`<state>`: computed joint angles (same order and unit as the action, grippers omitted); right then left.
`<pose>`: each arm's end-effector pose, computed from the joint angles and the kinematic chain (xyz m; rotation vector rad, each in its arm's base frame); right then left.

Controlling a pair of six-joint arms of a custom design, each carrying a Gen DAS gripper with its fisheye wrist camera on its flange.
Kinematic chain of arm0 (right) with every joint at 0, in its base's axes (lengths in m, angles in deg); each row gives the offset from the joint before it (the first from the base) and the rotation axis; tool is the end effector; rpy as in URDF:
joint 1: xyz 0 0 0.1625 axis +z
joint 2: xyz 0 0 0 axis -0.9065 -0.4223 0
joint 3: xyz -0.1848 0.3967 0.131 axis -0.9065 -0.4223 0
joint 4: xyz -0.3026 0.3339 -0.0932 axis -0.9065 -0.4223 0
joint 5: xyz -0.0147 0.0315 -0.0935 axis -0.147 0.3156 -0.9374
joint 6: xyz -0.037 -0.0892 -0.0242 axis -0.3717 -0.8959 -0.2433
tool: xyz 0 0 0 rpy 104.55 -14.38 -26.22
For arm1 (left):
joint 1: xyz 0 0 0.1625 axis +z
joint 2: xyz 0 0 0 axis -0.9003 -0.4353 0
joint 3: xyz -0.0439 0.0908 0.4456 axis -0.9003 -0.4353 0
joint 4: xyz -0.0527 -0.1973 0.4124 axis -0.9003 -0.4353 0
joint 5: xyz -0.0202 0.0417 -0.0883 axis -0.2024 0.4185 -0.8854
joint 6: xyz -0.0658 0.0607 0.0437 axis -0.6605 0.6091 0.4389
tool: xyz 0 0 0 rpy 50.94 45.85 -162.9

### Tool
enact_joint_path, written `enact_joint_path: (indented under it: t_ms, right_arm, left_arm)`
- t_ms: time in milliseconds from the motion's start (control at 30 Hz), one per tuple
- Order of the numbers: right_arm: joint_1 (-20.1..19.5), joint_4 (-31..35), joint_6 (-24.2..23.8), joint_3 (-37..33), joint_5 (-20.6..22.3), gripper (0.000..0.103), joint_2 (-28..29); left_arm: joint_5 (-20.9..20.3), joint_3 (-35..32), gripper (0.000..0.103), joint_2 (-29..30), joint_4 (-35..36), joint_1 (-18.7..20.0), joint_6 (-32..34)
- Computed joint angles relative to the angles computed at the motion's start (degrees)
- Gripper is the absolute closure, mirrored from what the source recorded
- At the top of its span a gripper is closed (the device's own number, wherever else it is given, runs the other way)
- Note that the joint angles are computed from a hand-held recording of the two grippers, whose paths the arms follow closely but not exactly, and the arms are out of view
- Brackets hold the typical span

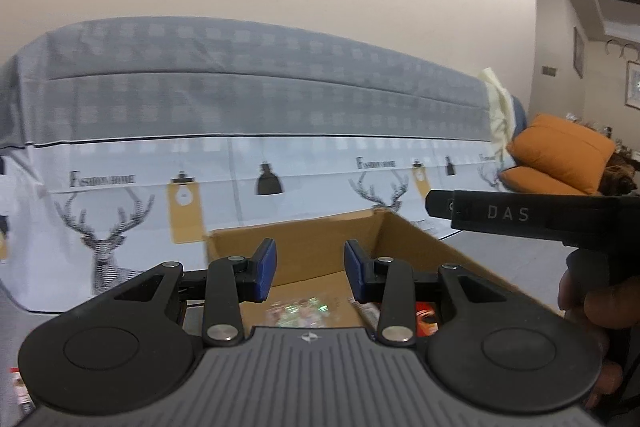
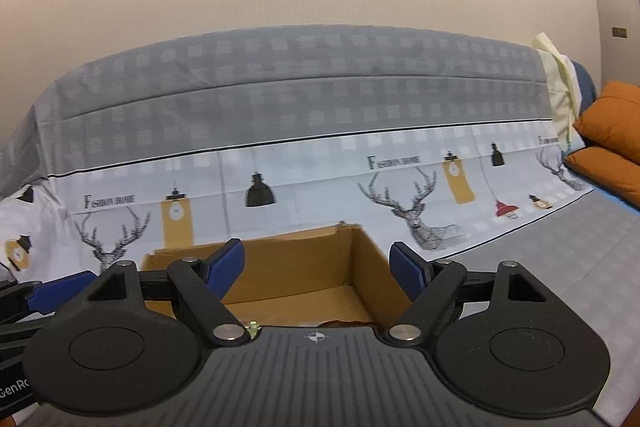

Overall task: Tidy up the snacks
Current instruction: 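Move the left tool to the Nescafe stick while the right tool approaches the red-wrapped candy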

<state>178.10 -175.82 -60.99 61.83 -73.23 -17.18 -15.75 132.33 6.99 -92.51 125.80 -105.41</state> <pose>0.3724 -0.6514 0.0937 0.7465 -2.1844 1.3166 -0.1106 -0.6051 0.2596 0.6401 2.0604 -1.4809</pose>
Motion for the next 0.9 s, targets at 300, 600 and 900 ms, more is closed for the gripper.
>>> enact_joint_path:
  t_ms: [300, 600, 900]
  right_arm:
    - [1.4, 2.2, 1.9, 0.0, 2.5, 0.022, 1.1]
    - [2.4, 5.1, 1.7, -0.9, 4.4, 0.024, 2.6]
    - [3.2, 8.1, 0.9, -2.4, 5.9, 0.028, 4.5]
  left_arm:
    - [-9.4, 1.9, 0.074, -4.0, -0.3, 1.8, -1.7]
    - [-30.3, 2.8, 0.074, -3.8, -10.9, 9.9, -1.9]
    - [-30.5, -3.0, 0.072, -1.2, -1.1, 14.1, -12.9]
